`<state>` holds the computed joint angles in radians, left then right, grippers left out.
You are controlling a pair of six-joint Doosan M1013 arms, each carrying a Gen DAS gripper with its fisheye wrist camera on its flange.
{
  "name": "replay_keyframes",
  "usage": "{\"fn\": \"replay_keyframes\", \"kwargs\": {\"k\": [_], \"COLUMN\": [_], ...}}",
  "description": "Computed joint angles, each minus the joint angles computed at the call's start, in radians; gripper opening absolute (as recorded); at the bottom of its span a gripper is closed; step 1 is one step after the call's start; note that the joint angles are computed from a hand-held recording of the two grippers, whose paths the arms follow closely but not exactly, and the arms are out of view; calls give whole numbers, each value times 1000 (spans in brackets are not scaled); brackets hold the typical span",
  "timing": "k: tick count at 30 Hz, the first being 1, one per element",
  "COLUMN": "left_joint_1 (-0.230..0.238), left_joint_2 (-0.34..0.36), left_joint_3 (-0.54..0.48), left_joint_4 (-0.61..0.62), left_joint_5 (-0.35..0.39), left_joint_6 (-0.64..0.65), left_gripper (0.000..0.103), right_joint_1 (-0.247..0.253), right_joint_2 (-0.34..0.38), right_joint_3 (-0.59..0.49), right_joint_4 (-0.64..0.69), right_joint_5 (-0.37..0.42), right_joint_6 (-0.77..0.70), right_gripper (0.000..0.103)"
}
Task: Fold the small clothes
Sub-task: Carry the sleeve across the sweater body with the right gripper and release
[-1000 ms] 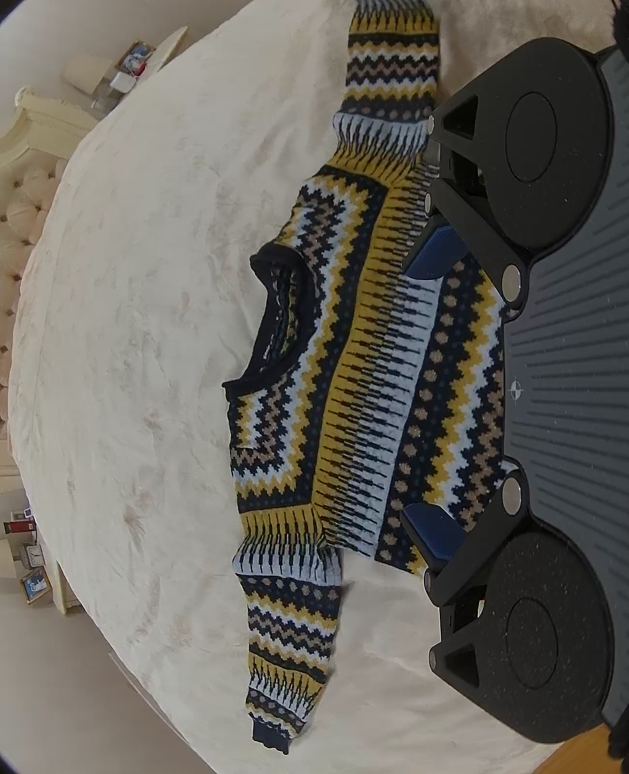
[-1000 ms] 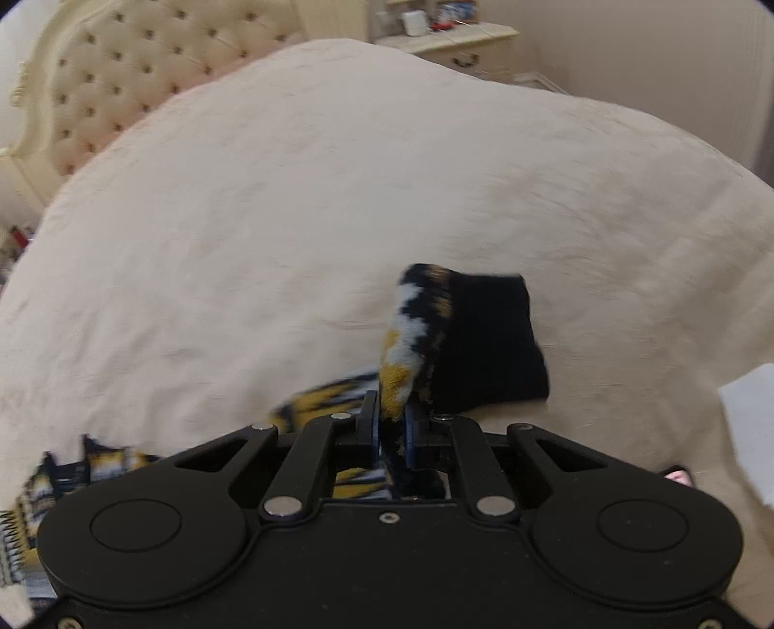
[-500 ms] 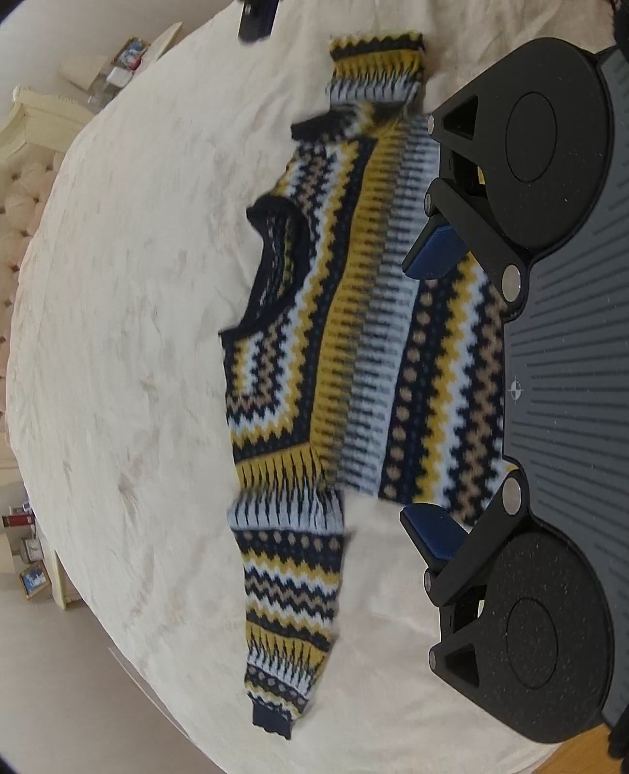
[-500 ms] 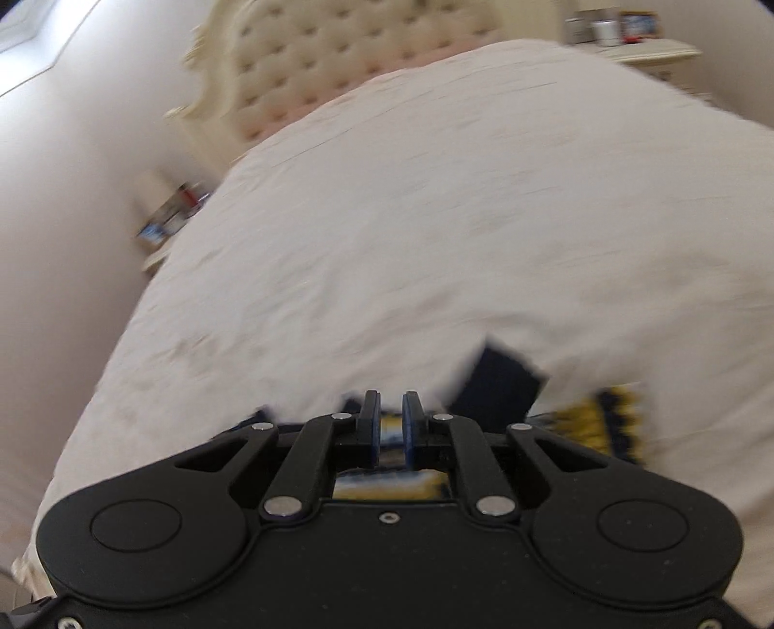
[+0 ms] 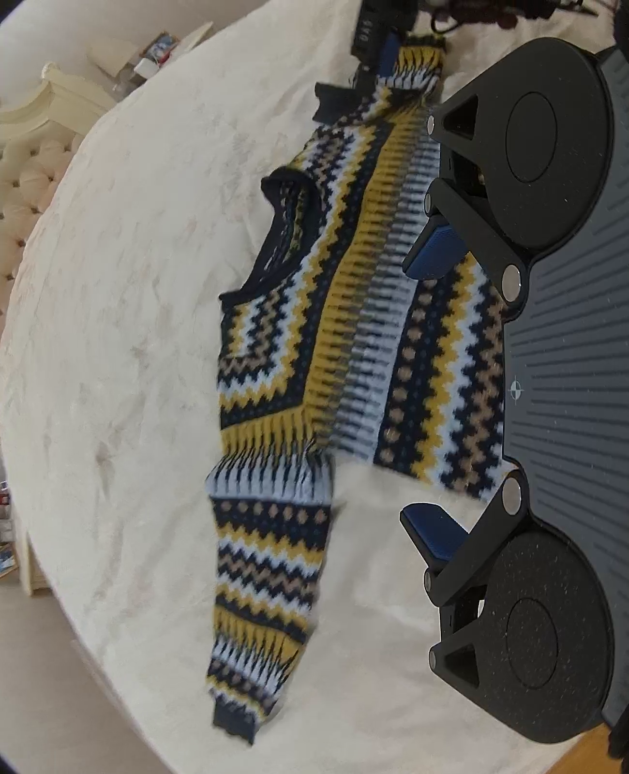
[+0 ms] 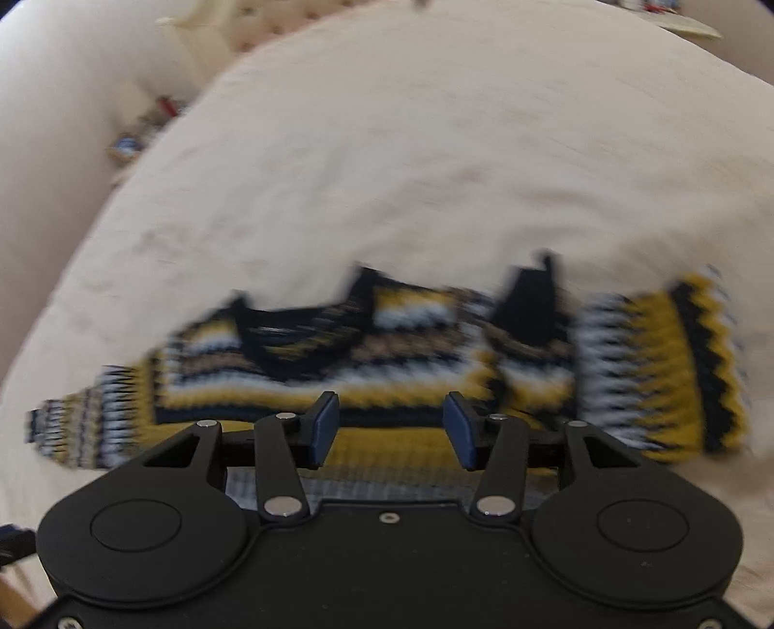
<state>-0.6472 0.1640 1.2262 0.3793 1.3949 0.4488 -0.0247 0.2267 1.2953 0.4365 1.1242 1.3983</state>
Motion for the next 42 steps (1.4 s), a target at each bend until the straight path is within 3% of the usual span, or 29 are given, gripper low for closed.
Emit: {"fn": "replay_keyframes", "kwargs": {"k": [5, 21, 23, 24, 25, 27, 35, 42], "left_joint_1": [31, 40, 44, 46, 48, 51, 71, 90], "left_joint_2": [5, 101, 107, 108, 110, 111, 99, 71], "left_joint_3": [9, -110, -115, -117, -118, -119, -94, -57], "left_joint_4": [-115, -132, -137, -140, -144, -148, -152, -111], "left_joint_5": [-78, 11, 20, 22, 24, 24, -7, -20], "left_joint_6": [41, 137, 140, 142, 146, 155, 170, 162], "left_gripper": [100, 100, 100, 100, 100, 100, 100, 100], "right_joint_1": [-32, -36, -34, -32, -29, -23, -15, 47], "right_joint_2": [29, 172, 186, 192, 197, 197, 100, 43], "right_joint_3": [-15, -152, -167, -174, -183, -185, -135, -88], "right_joint_4": [-50, -15, -14, -15, -21, -40, 131, 337], "right_joint_5": [-4, 27, 43, 53, 64, 63, -12, 18], "right_joint_6": [46, -9, -9, -12, -15, -28, -152, -253], "right_gripper": [60, 60, 56, 45, 25, 12, 11, 11]}}
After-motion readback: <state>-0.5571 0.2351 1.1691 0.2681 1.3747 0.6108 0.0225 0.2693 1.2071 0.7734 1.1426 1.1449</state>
